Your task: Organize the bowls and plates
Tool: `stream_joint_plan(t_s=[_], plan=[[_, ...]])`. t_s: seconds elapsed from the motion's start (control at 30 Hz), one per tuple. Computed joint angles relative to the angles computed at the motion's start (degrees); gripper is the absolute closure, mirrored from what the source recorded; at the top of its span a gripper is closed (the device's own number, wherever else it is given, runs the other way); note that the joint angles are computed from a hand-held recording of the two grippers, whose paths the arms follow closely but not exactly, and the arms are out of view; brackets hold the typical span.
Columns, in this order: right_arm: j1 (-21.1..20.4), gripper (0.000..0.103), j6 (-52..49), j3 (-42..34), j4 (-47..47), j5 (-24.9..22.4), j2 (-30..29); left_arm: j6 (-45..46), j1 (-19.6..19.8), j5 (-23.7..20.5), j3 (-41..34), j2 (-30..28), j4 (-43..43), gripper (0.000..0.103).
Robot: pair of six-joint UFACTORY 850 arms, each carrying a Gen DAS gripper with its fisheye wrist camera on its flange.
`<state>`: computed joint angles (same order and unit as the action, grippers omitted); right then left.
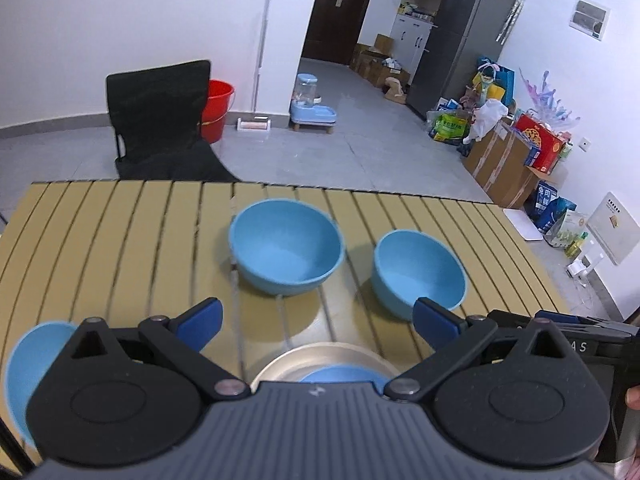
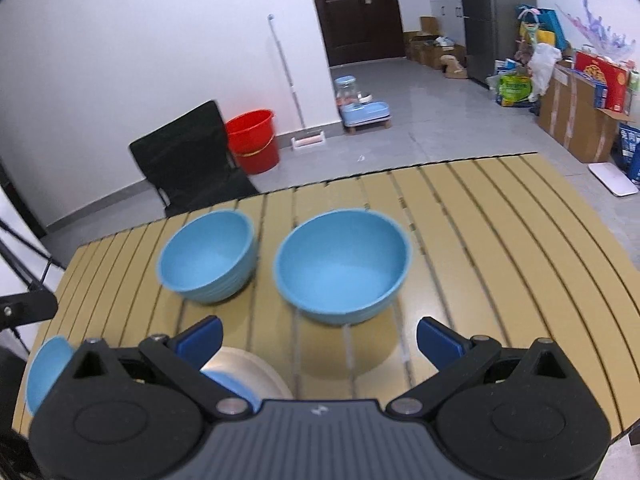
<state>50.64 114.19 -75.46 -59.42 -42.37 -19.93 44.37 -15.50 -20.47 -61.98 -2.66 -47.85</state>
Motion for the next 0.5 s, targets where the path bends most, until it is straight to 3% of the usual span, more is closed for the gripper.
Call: stream_joint_plan(t_s=[0.07,0.3,0.5], plan=[[-1.3,0.0,1.4,1.7,-1.1,0.6,1.1,-0.3,-1.8,2.0,-0.4,-0.8,-0.5,0.0],[-6.5,0.0,-1.3,5.3,-1.1,4.2,2.6,-22.0,-8.8,5.6,-7.0,-7.7,19.1,0.0],[-10.8,0.0,-6.4,5.3,1.8,8.6,0.8,-42.3,-12.5,2.2,-15.0,-16.4,36.4,0.0]])
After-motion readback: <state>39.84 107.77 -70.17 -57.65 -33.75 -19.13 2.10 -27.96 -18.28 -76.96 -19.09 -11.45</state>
